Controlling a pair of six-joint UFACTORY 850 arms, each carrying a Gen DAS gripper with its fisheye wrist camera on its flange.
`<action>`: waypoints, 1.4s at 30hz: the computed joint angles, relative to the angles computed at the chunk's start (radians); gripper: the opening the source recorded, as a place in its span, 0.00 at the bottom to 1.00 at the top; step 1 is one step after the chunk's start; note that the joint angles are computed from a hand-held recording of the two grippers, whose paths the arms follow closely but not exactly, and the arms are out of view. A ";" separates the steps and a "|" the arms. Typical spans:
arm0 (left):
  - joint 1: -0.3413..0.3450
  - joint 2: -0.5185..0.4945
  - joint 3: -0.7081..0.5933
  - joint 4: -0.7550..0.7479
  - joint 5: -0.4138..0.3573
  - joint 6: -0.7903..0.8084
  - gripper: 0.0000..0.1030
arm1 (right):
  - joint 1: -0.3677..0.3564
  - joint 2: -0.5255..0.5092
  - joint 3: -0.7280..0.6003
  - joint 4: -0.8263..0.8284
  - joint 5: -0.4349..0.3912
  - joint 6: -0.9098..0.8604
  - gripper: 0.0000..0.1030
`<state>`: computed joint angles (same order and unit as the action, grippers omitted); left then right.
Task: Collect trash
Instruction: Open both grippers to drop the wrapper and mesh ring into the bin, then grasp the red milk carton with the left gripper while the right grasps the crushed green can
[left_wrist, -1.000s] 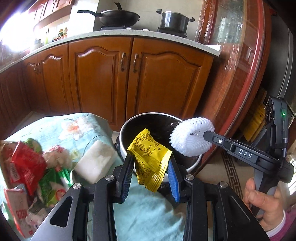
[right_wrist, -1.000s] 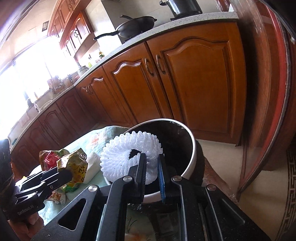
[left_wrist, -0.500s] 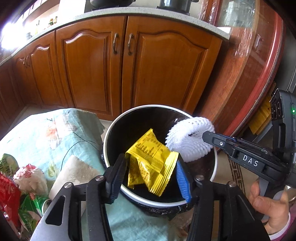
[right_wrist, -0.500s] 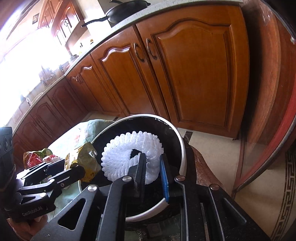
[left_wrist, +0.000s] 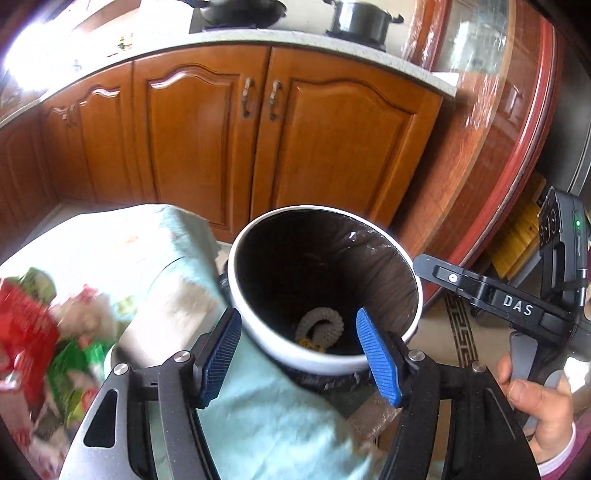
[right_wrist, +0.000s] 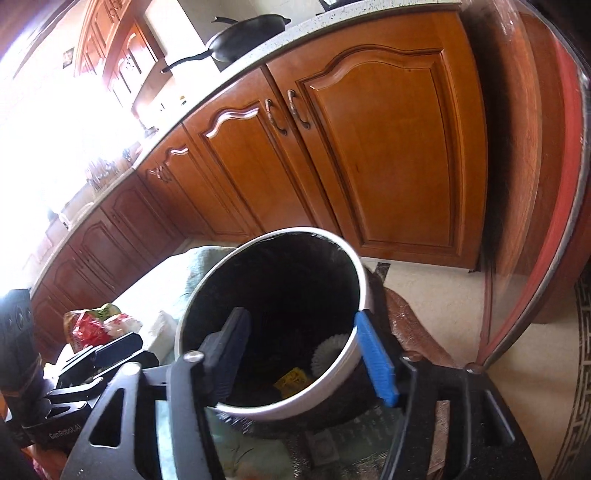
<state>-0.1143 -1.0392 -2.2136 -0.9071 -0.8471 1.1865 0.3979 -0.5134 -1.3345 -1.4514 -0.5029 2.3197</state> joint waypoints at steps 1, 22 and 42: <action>0.010 0.026 0.047 -0.024 0.011 0.025 0.63 | 0.009 0.000 0.002 -0.017 -0.005 0.024 0.68; 0.240 0.334 0.564 -0.272 0.122 0.303 0.64 | 0.148 -0.117 -0.132 -0.089 0.055 0.112 0.81; 0.311 0.237 0.372 -0.134 0.149 0.063 0.64 | 0.152 -0.364 -0.513 0.339 0.103 -0.476 0.59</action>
<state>0.1962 -0.8023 -1.8420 -1.0414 -0.6983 1.2496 0.5502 -0.8773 -1.8474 -1.1122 -0.3998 1.8434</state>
